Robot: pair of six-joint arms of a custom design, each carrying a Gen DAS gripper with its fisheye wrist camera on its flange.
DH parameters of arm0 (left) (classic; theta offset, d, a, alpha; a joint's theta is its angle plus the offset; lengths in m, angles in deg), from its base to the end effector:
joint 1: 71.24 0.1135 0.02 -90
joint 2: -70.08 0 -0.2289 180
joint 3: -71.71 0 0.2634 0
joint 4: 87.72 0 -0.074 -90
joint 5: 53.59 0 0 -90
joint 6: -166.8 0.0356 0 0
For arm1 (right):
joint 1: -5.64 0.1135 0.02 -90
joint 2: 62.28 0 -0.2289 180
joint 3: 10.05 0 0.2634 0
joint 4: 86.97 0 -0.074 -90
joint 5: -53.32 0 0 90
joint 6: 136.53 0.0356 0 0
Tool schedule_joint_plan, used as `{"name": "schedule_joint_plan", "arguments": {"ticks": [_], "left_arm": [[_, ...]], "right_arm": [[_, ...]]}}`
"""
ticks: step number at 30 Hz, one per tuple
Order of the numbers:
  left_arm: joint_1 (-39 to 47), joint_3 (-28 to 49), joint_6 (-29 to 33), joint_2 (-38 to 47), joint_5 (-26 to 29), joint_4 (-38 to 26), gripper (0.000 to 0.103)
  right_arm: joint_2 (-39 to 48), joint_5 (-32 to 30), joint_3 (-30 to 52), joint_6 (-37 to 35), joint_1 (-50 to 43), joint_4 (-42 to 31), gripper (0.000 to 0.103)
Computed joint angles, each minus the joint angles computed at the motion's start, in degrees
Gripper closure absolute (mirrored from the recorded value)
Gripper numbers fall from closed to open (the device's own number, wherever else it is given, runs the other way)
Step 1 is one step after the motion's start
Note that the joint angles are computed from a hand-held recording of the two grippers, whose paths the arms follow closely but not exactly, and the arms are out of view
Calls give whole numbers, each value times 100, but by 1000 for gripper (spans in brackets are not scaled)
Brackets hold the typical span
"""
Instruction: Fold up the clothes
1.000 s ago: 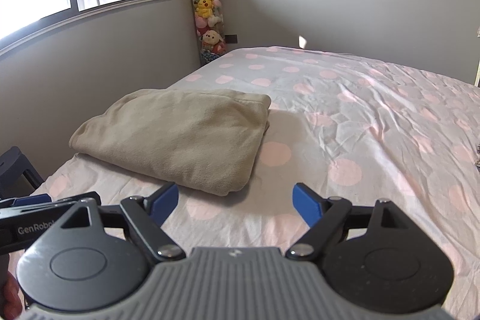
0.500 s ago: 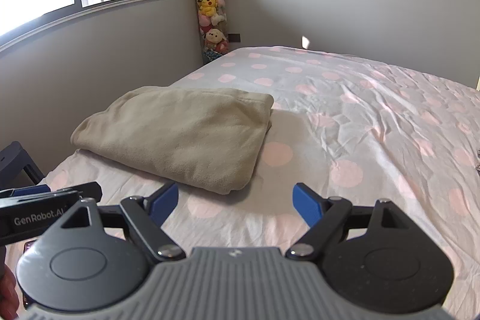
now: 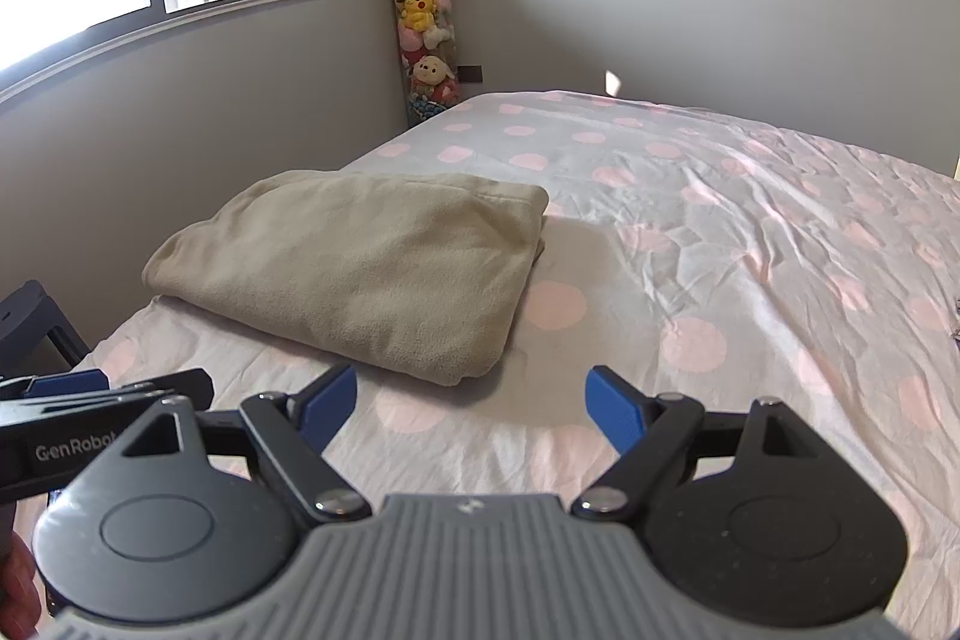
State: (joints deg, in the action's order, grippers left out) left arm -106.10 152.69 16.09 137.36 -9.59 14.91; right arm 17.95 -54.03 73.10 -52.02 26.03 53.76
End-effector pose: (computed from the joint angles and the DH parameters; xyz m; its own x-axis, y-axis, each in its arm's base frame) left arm 0.2044 -0.1112 0.2985 -0.4777 -0.4056 -0.7793 -0.5752 0.8149 -0.0714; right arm 0.3067 0.1253 0.2885 -0.4997 -0.2832 -0.8186 -0.6083 0.7875 0.0989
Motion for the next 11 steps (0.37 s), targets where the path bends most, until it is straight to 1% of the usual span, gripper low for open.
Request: {"name": "schedule_joint_plan", "arguments": {"ticks": [11], "left_arm": [[-87, 89, -42, 122, -67, -58, 24]], "right_arm": [[-52, -36, -84, 19, -68, 1, 18]]}}
